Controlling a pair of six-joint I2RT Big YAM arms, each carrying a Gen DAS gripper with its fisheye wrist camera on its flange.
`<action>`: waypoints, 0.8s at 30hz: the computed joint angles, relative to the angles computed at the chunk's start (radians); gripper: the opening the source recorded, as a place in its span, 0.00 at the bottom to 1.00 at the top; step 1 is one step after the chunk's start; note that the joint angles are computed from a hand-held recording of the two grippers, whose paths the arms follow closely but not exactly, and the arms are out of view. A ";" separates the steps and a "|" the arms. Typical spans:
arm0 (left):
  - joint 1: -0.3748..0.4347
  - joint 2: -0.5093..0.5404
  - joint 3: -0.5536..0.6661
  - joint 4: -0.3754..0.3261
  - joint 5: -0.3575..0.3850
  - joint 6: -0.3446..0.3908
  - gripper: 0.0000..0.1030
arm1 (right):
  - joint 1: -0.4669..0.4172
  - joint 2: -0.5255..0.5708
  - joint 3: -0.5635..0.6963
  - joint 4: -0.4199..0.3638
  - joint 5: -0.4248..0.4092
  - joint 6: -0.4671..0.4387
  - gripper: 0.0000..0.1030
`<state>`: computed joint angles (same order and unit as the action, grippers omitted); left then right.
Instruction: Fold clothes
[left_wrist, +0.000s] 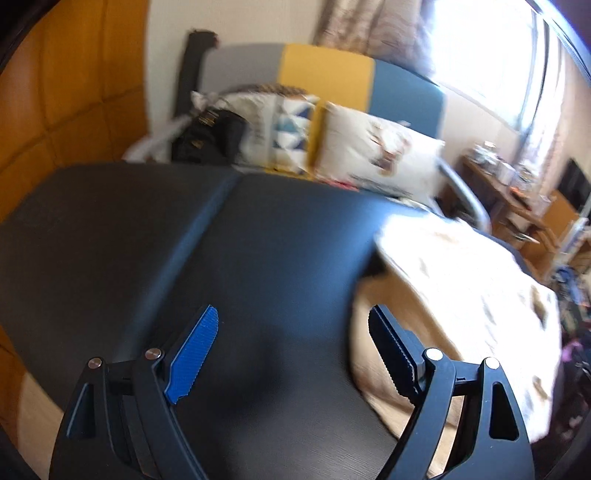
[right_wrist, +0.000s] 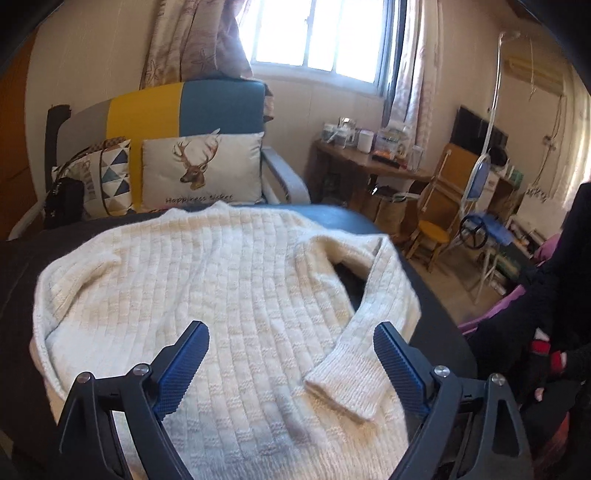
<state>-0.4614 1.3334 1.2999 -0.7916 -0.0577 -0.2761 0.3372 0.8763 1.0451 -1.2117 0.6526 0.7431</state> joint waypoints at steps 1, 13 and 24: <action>-0.016 0.004 -0.008 -0.004 0.020 0.006 0.84 | -0.023 -0.021 -0.016 0.000 -0.047 -0.001 0.89; -0.182 0.150 0.062 -0.093 0.125 0.112 0.84 | -0.275 -0.200 -0.164 -0.092 -0.236 0.002 0.89; -0.196 0.217 0.111 -0.123 -0.004 0.119 0.78 | -0.669 0.058 -0.134 0.096 -0.492 -0.165 0.11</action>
